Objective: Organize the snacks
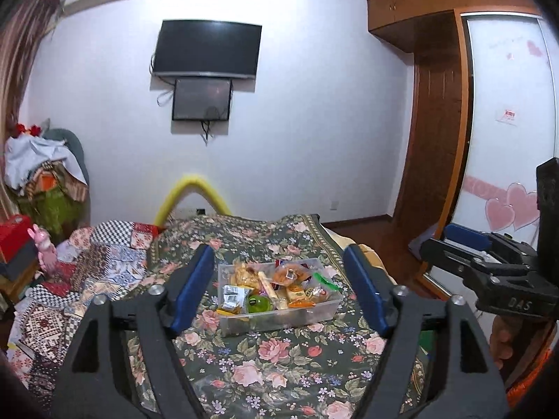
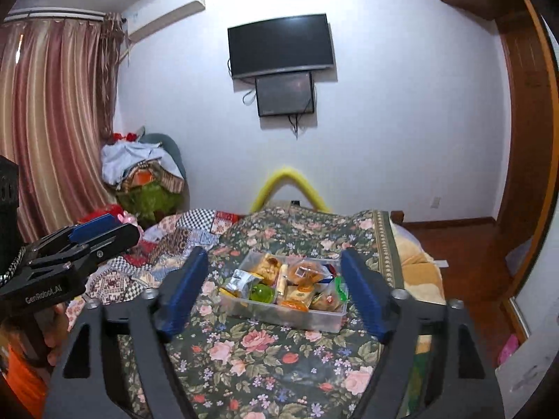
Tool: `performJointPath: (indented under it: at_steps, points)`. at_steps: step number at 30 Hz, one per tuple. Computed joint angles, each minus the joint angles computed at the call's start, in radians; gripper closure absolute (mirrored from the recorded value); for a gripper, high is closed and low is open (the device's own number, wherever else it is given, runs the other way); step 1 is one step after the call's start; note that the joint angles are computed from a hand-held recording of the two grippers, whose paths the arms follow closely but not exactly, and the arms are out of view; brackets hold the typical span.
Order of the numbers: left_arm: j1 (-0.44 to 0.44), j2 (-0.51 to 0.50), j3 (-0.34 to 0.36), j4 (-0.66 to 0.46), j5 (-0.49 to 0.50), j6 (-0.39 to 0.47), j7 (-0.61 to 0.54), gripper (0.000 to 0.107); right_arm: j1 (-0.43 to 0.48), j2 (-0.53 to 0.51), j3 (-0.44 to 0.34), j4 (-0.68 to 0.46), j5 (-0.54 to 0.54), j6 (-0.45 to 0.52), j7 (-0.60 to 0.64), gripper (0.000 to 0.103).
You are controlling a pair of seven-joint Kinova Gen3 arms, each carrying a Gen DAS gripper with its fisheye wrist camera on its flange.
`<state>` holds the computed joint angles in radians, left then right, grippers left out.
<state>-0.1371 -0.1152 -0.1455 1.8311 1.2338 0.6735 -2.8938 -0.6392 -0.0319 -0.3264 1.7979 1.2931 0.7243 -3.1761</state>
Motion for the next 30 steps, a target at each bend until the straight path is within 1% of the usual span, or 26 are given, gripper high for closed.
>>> performJointPath:
  at_steps: [2,3,5,11,14,18,30]
  points:
    - [0.005,-0.025,-0.001,0.028,0.018,-0.017,-0.027,0.019,-0.012,0.002,-0.013,0.007,0.032,0.035,-0.032,0.011]
    - [0.01,-0.036,-0.001,0.043,0.029,-0.032,-0.044,0.016,-0.016,0.003,-0.015,0.012,0.043,0.045,-0.044,0.009]
    - [0.023,-0.052,-0.002,0.064,0.046,-0.062,-0.074,0.009,-0.03,0.007,-0.022,0.017,0.068,0.078,-0.077,0.0]
    - [0.047,-0.073,-0.018,0.097,0.058,-0.084,-0.095,0.005,-0.049,-0.003,-0.029,0.038,0.07,0.109,-0.094,0.0]
    - [0.053,-0.074,-0.024,0.107,0.068,-0.086,-0.107,0.005,-0.057,-0.01,-0.034,0.049,0.072,0.121,-0.1,0.0]
    - [0.055,-0.077,-0.023,0.112,0.053,-0.09,-0.09,0.005,-0.062,-0.009,-0.039,0.053,0.076,0.132,-0.107,0.0]
    - [0.059,-0.073,-0.026,0.11,0.052,-0.096,-0.085,0.005,-0.065,-0.007,-0.036,0.058,0.083,0.132,-0.122,0.0]
